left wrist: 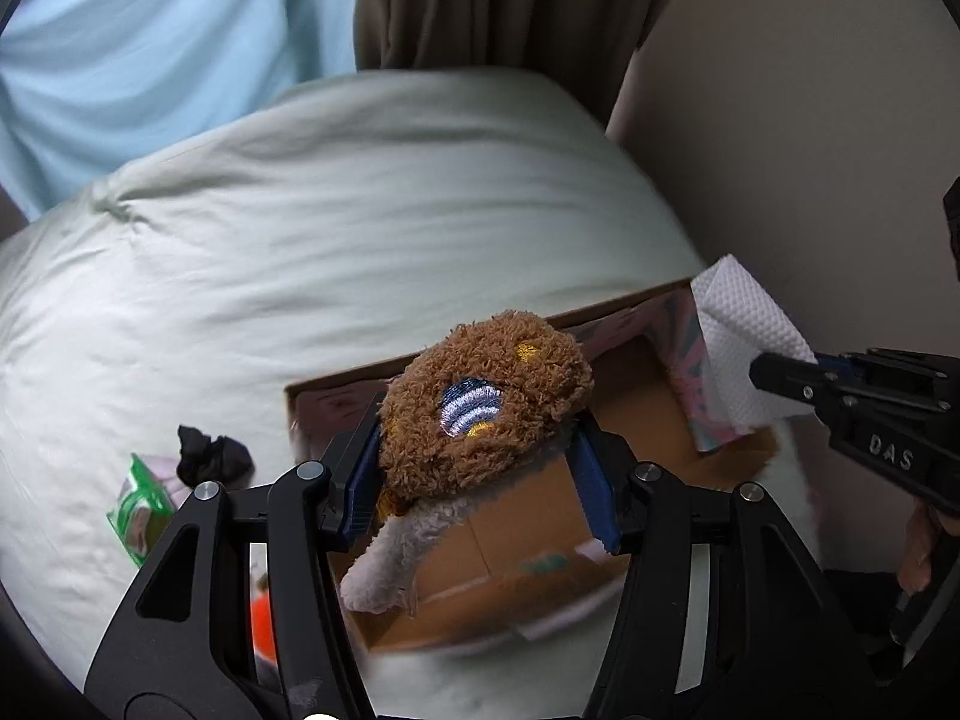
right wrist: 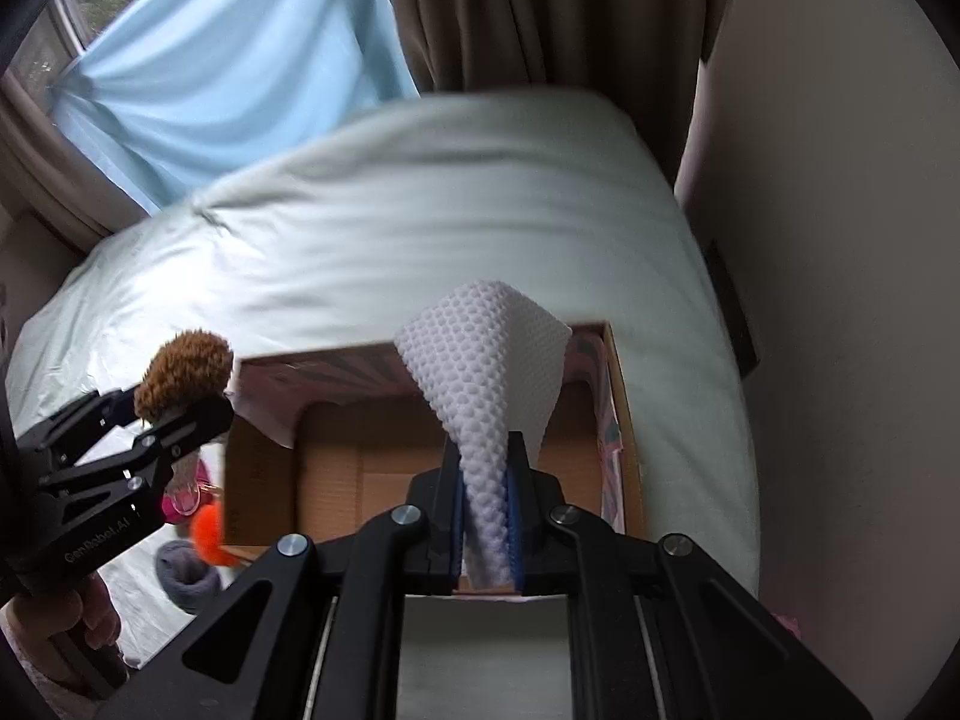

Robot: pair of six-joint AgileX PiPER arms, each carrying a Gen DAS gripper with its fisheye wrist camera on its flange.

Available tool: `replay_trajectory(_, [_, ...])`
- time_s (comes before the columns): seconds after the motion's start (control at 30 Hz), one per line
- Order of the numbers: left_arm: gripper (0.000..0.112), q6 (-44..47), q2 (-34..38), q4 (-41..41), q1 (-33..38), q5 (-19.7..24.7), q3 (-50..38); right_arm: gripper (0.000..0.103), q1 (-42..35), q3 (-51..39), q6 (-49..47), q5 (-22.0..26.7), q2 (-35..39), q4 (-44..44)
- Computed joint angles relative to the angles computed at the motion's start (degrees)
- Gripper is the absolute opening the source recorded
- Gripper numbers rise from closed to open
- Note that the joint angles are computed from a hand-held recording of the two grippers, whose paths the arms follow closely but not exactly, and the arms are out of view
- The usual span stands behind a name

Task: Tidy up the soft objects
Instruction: 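Carry both held items over the cardboard box and open both tools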

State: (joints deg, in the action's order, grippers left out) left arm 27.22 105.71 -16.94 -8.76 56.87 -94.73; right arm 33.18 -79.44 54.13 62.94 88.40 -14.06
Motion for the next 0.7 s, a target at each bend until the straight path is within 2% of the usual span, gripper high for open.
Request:
replay_trajectory(0.2, [0.052, -5.7, 8.7, 6.3, -5.1, -1.4, -3.4, 0.011, -7.6, 5.4, -10.9, -8.7, 4.5, 10.7])
replay_trajectory(0.43, [0.052, -3.6, 12.1, 9.6, -6.5, -2.5, -1.9, 0.011, -13.5, 7.7, -22.2, -14.8, 9.9, 22.6])
replay_trajectory(0.53, [0.068, -3.3, 11.0, 11.5, -6.9, -3.3, -0.6, 0.012, -15.6, 8.2, -25.0, -16.3, 11.2, 26.9])
replay_trajectory(0.6, [0.096, -3.7, 9.0, 13.1, -7.0, -5.7, 1.8, 0.033, -16.2, 8.7, -25.9, -16.9, 11.3, 28.3])
replay_trajectory(0.63, [0.1, -3.9, 8.2, 13.4, -7.1, -6.7, 2.9, 0.061, -16.9, 9.5, -27.6, -18.2, 10.9, 30.3])
replay_trajectory(0.67, [0.102, -3.2, 7.1, 13.0, -6.7, -7.5, 4.3, 0.077, -17.5, 10.9, -31.1, -20.3, 10.1, 34.5])
replay_trajectory(0.7, [0.102, -2.7, 6.6, 12.9, -6.4, -7.4, 4.8, 0.082, -17.6, 11.4, -32.8, -21.4, 9.8, 36.5])
